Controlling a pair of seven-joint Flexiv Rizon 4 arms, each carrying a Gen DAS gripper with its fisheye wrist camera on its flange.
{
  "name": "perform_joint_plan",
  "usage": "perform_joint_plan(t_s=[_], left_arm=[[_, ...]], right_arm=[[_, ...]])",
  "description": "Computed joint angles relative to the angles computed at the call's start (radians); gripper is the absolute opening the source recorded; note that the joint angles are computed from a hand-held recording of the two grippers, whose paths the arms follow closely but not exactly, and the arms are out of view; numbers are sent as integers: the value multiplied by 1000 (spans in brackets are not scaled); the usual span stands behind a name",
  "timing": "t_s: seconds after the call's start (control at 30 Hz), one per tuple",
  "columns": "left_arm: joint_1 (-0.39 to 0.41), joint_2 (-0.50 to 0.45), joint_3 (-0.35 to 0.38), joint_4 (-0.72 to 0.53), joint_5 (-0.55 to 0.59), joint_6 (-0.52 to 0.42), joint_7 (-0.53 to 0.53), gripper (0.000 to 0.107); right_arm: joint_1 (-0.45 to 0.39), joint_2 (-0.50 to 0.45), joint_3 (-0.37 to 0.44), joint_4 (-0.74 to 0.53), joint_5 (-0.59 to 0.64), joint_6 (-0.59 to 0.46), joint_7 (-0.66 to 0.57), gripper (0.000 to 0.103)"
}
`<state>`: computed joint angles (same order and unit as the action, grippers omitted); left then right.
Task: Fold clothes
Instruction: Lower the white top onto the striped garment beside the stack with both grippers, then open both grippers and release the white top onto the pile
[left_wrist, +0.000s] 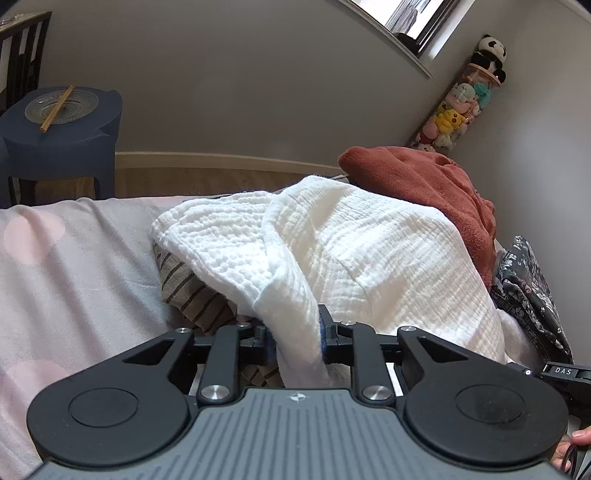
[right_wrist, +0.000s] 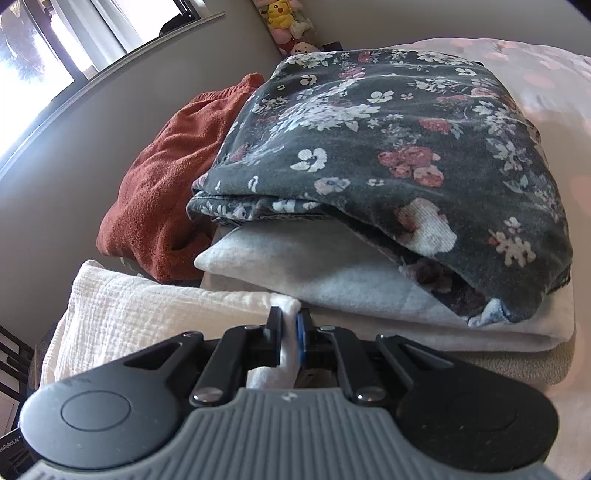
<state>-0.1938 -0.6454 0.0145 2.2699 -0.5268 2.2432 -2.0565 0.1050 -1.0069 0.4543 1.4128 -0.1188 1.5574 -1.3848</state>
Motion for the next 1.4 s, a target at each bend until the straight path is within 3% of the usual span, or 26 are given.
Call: perform_joint_plan(t_s=[0.07,0.17,0.23,0.43,0.53,0.67,0.77,0.9,1.07,1.23,1.3,1.33,1.4], left_arm=[[36,29,-12,27,49,-6,-9,29],[88,99,-18,72,118,-74,0,30],[60,146,20,84,106,-142,62,32],[-123,225,200,51,-52,-293,354,32],[-53,217,167,-17,22,-336,450,32],[91,197,68,-120,162,-410,545,32],[180,154,-11,-194,222,-486,571,32],[140,84,52,-308,252,-587,588,24],[135,27,93,-440,301,-688,621,24],[152,-1,123,-544,337,-792,622,24],[180,-1,106,-567,336,-813,621,24],[204,1,83,-576,330,-824,631,25],[257,5,22,-597,318,-852,685,35]], right_arm=[[-9,12,5,17,-12,7,-25,17],[28,61,-75,72,-29,55,-29,21],[17,82,-77,101,-51,73,-43,22],[-105,65,133,63,-102,-34,-168,30],[-132,40,229,15,-102,-109,-270,34],[-121,-16,323,-83,-111,-220,-416,50],[-84,-65,362,-187,-109,-313,-496,53],[-13,-136,390,-364,-90,-442,-561,53],[81,-230,408,-594,-60,-613,-635,65],[173,-309,391,-794,-33,-750,-686,65],[172,-303,387,-784,-2,-752,-727,54],[165,-294,387,-765,16,-744,-751,39],[152,-277,386,-728,52,-729,-799,32]])
